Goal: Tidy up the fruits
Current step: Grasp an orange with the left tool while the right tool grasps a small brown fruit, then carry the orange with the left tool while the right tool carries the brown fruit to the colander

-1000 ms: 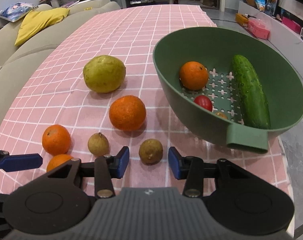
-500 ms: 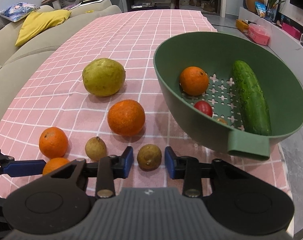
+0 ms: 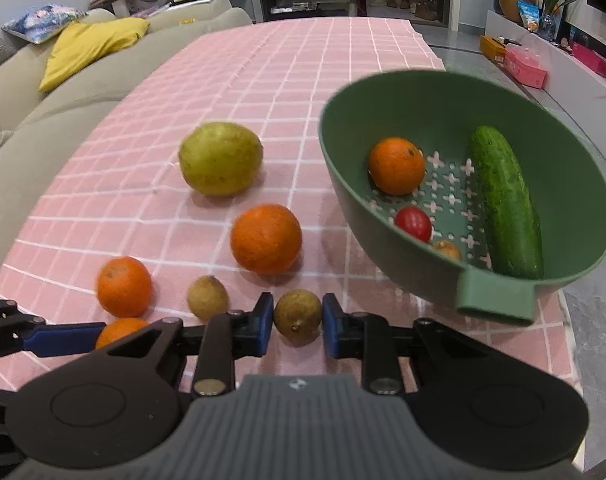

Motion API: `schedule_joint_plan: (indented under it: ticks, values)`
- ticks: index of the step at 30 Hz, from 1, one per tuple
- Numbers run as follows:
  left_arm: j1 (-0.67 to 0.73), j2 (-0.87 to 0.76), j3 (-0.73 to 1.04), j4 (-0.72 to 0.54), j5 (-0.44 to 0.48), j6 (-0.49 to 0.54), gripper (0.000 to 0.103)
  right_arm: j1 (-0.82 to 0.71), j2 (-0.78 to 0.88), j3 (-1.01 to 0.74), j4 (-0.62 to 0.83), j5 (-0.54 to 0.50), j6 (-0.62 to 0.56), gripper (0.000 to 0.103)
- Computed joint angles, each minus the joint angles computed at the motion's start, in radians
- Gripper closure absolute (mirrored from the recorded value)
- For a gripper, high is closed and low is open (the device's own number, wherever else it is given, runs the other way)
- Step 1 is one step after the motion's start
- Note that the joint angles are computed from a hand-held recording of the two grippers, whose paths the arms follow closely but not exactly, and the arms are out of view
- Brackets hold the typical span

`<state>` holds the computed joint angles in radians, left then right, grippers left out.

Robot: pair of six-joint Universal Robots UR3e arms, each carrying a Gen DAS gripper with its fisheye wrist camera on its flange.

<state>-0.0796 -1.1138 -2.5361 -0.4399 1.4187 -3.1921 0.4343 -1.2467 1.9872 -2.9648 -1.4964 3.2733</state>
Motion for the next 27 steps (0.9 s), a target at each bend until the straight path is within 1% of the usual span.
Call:
schedule_joint_plan:
  ticks: [5, 7, 9, 16, 19, 22, 27]
  values:
    - [0.026, 0.103, 0.039, -0.087, -0.006, -0.013, 0.052, 0.002, -0.066, -0.031, 0.028, 0.026, 0.005, 0.08]
    - [0.031, 0.109, 0.06, -0.094, -0.002, -0.019, 0.052, 0.0, -0.091, -0.038, 0.03, 0.034, 0.009, 0.081]
    - [0.016, 0.078, 0.093, -0.092, 0.017, -0.033, 0.052, -0.008, -0.116, -0.043, 0.032, 0.046, 0.011, 0.08]
    - [-0.11, -0.131, 0.273, -0.029, 0.11, -0.082, 0.053, -0.068, -0.17, -0.048, 0.033, 0.072, 0.031, 0.081]
    - [-0.166, -0.238, 0.389, -0.023, 0.149, -0.071, 0.052, -0.114, -0.179, -0.048, 0.018, 0.076, 0.043, 0.081]
    - [-0.213, -0.351, 0.515, -0.026, 0.178, -0.057, 0.053, -0.195, -0.195, -0.044, 0.017, 0.095, 0.059, 0.08]
    - [-0.279, -0.552, 0.723, -0.039, 0.209, -0.032, 0.052, -0.321, -0.179, -0.063, 0.084, 0.16, 0.045, 0.08]
